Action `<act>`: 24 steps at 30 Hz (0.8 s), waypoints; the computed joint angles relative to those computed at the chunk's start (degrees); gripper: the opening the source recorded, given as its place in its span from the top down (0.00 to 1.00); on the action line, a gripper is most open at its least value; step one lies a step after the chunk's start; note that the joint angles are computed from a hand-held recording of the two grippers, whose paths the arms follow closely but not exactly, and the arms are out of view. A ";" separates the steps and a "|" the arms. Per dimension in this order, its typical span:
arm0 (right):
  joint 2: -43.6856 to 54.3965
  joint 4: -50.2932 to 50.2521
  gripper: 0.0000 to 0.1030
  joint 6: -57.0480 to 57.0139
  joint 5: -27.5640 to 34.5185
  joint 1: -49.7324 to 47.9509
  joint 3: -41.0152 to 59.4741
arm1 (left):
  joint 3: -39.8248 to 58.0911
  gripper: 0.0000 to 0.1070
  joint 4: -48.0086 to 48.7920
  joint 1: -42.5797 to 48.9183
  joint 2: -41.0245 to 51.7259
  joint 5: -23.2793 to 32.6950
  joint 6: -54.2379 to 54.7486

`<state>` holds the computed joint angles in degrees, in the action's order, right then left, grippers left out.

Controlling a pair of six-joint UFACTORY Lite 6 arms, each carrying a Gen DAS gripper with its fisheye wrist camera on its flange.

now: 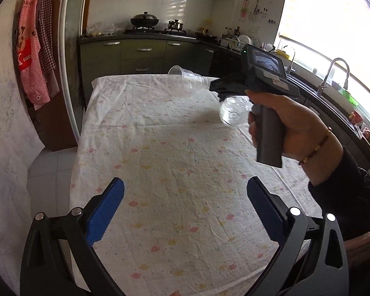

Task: Collect trash
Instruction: 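Grasp the Nongfu Spring water bottle with the right gripper and lift it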

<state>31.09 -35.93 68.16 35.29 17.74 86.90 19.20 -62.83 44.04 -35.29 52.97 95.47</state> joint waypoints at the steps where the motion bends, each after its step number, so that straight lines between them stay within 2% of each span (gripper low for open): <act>1: -1.97 3.01 0.14 -3.36 -1.05 -2.12 -2.42 | -0.04 0.08 -0.02 0.04 -0.13 0.02 -0.03; 4: -9.27 14.92 0.14 -21.01 -7.90 -9.12 -11.37 | -0.09 0.08 0.10 -0.84 -0.32 -0.40 -1.02; 6: -10.72 25.06 0.14 -33.00 -9.63 -12.87 -12.64 | -0.28 0.08 0.49 -2.45 -0.96 -1.10 -2.56; 8: -9.34 33.06 0.14 -44.99 -8.21 -14.53 -10.62 | -0.61 0.08 1.17 -4.25 -2.25 -1.99 -4.35; 11: -6.04 38.66 0.14 -61.47 -0.41 -16.13 -2.14 | -1.66 0.08 2.76 -6.89 -6.16 -3.09 -7.73; 16: 5.23 39.46 0.15 -76.90 14.72 -15.34 17.62 | -2.64 0.08 4.98 -11.85 -10.02 -5.51 -13.71; 19: 10.84 37.07 0.15 -80.12 20.35 -13.83 26.53 | -3.06 0.08 6.52 -14.32 -12.13 -6.67 -17.12; 22: 19.11 36.82 0.16 -82.50 29.05 -13.05 39.10 | -3.62 0.08 7.99 -15.46 -14.64 -6.95 -19.66; 24: 24.19 35.91 0.22 -82.67 35.24 -11.96 47.21 | -3.87 0.08 8.71 -15.98 -15.60 -7.24 -20.88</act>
